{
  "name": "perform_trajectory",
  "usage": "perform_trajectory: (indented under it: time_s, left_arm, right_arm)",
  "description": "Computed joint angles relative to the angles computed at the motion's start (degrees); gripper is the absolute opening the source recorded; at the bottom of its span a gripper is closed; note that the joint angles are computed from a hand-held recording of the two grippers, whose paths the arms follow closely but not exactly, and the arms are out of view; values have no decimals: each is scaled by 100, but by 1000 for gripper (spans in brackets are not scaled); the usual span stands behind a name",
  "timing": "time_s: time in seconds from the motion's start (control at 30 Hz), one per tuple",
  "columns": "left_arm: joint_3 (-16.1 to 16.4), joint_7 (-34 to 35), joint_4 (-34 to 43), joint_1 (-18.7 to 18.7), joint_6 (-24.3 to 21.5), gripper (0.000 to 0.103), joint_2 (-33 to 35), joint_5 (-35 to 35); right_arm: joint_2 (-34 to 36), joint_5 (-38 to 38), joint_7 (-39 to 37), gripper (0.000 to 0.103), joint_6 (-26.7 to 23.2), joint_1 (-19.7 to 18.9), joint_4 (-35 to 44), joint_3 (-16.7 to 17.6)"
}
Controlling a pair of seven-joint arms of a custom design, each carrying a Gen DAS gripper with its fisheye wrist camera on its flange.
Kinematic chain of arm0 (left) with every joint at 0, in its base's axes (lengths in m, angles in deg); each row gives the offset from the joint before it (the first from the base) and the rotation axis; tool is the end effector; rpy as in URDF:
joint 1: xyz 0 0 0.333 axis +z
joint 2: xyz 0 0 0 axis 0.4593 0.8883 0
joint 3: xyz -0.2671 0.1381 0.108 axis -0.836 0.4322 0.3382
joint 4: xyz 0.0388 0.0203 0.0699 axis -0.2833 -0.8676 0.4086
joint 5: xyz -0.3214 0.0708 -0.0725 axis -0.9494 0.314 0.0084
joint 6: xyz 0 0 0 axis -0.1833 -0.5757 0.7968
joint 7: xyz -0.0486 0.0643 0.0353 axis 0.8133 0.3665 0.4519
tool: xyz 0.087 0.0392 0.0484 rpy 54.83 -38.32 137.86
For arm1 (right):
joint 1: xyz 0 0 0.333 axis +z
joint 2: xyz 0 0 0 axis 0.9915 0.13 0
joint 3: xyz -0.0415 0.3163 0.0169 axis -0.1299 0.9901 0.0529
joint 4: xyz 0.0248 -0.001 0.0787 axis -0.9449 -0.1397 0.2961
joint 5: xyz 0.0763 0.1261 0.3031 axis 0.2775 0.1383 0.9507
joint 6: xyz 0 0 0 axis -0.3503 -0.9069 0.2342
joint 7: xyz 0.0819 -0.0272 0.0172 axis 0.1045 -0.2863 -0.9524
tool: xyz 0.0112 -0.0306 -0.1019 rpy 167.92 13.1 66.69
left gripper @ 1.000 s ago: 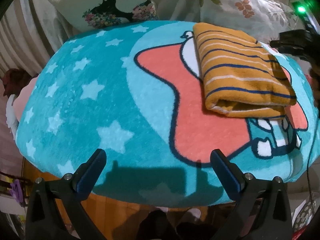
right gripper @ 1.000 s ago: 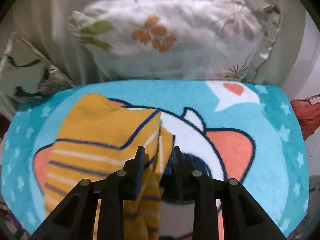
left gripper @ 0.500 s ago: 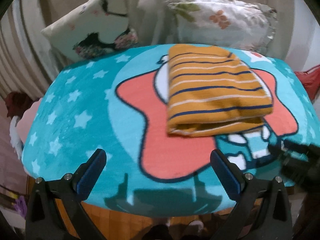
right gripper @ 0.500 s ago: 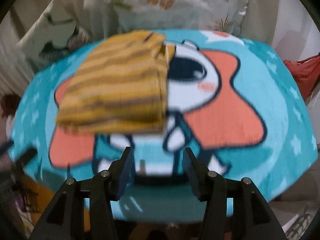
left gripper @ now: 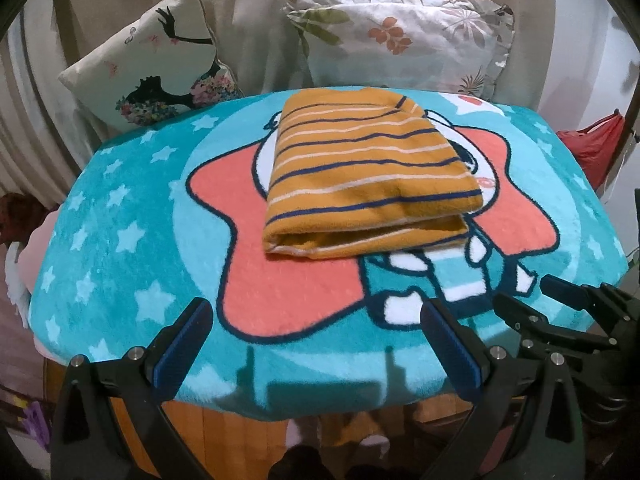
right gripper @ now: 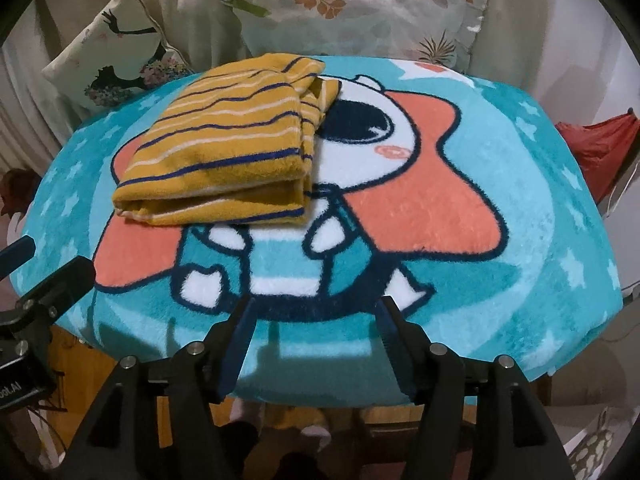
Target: Fold small clothes
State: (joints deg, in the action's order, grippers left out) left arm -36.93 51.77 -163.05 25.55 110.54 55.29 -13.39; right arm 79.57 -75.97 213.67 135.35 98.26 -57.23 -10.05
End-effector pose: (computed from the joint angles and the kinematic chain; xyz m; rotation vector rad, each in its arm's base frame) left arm 0.4249 -0.1154 0.4864 -1.7778 1.9542 -0.5356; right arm 0.4249 0.1957 0.4518 -1.9477 1.8707 -0.4364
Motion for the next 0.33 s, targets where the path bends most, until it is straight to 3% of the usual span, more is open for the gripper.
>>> perform_trajectory:
  time_s: [0.33]
  left_arm:
    - [-190,-459,-34,92,-147,103,-96,298]
  right_arm:
    - [-52,67,-283,70,94,24,-80,4]
